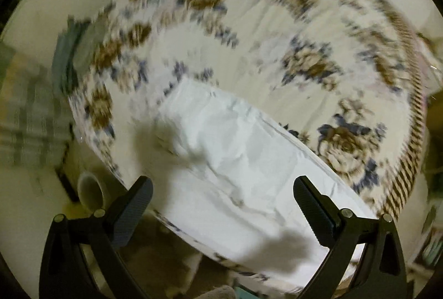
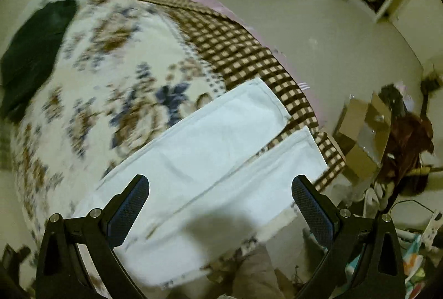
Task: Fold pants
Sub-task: 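Grasp the white jeans' leg hems with both grippers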
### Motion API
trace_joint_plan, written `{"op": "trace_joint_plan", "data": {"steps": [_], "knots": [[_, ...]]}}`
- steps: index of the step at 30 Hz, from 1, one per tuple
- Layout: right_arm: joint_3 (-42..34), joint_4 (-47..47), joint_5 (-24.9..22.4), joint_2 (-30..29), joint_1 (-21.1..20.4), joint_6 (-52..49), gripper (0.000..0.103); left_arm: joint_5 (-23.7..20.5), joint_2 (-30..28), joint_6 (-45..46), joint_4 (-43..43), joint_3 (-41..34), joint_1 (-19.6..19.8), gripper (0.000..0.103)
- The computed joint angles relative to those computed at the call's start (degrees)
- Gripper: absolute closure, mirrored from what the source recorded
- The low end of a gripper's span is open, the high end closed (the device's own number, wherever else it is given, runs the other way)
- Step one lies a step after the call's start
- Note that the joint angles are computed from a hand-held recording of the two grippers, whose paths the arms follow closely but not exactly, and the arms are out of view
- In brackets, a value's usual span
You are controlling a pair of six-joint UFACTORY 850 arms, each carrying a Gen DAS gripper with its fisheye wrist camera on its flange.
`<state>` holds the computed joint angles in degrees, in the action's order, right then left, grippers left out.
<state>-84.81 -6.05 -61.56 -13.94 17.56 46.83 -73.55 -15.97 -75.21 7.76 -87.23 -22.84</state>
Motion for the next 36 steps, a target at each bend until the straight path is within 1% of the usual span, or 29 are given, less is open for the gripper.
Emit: {"op": "trace_joint_plan", "data": {"steps": [1,3,5,6,7,10,11,13,17,19,20,22,24,26,27,28,29,30,31,32,33,34,35,36], "knots": [[-0.5,-0.2,1.1,-2.3,-1.1,-0.1,0.000,0.4,-1.5,-0.3,-1.2,-0.2,0.5,0.000],[-2.6,-0.3,2.8,-7.8,-3.2,-0.1,0.000,2.3,-6.0,-0.9,-4.7,-0.4,2.8,0.000],[-5.0,0.2,3.4,-12.8,-4.7,-0.3,0.000,3.3,-9.7,-1.4,-7.3,-1.3,4.2,0.000],[-6.5,0.7,4.6,-16.0,-5.6,-0.6,0.000,3.7,-11.7,-1.6,-8.5,-1.8,5.1,0.000],[-6.9,0.6,3.4,-16.9,-5.5,0.4,0.000,3.9,-13.5,-1.9,-9.4,-2.3,5.9,0.000],[-9.7,2.1,3.8,-22.5,-7.1,1.1,0.000,4.1,-18.4,-2.7,-10.7,-4.2,7.7,0.000],[-9.4,2.3,3.9,-22.9,-7.4,1.4,0.000,4.0,-19.7,-2.8,-11.0,-4.9,8.2,0.000],[-11.0,3.3,3.8,-26.2,-8.5,2.0,0.000,4.3,-22.3,-3.2,-12.3,-6.0,9.3,0.000],[-12.5,6.5,3.8,-30.1,-10.2,3.0,0.000,4.9,-26.3,-3.2,-13.9,-8.4,10.6,0.000],[-13.3,8.3,4.9,-31.7,-10.8,3.2,0.000,4.5,-28.3,-3.3,-13.4,-10.0,10.9,0.000],[-14.2,9.5,5.4,-33.0,-11.1,3.2,0.000,4.6,-29.0,-3.2,-13.2,-10.5,11.1,0.000],[-16.9,10.2,4.8,-35.6,-11.2,3.3,0.000,4.0,-30.8,-2.8,-12.2,-11.8,11.4,0.000],[-19.5,10.8,4.9,-38.1,-11.2,3.2,0.000,3.8,-31.8,-2.2,-12.1,-12.0,11.8,0.000],[-21.8,10.5,3.7,-40.2,-11.1,3.7,0.000,3.3,-32.2,-1.7,-12.4,-11.3,12.2,0.000],[-22.7,10.8,3.1,-41.2,-11.1,3.9,0.000,3.8,-32.0,-1.4,-12.5,-10.4,12.5,0.000],[-23.2,11.4,2.7,-41.9,-11.2,4.0,0.003,4.9,-31.4,-1.2,-12.5,-9.1,12.8,0.000],[-23.2,12.0,2.6,-42.2,-11.3,4.2,0.006,6.2,-30.7,-0.9,-12.3,-7.9,13.0,0.003],[-22.9,12.4,2.9,-42.3,-11.4,4.2,0.008,7.4,-30.2,-0.9,-11.8,-7.0,13.0,0.021],[-22.8,12.2,2.9,-42.3,-11.4,4.3,0.013,9.7,-28.8,-1.0,-11.2,-5.2,13.0,0.052],[-22.7,11.8,3.0,-42.3,-11.3,4.1,0.021,12.2,-27.1,-0.8,-10.3,-3.7,13.0,0.065],[-22.6,11.5,3.1,-42.2,-11.3,3.7,0.025,12.8,-26.3,-0.8,-9.6,-3.1,12.9,0.085],[-21.8,11.1,3.6,-41.7,-11.2,3.2,0.037,13.2,-25.4,-0.9,-9.0,-2.5,12.8,0.095],[-21.1,10.7,4.1,-41.2,-11.1,2.9,0.049,14.2,-24.3,-1.2,-8.9,-1.5,12.9,0.095],[-19.5,10.3,5.0,-39.9,-11.0,2.8,0.055,16.0,-22.7,-1.5,-8.8,0.2,12.8,0.097]]}}
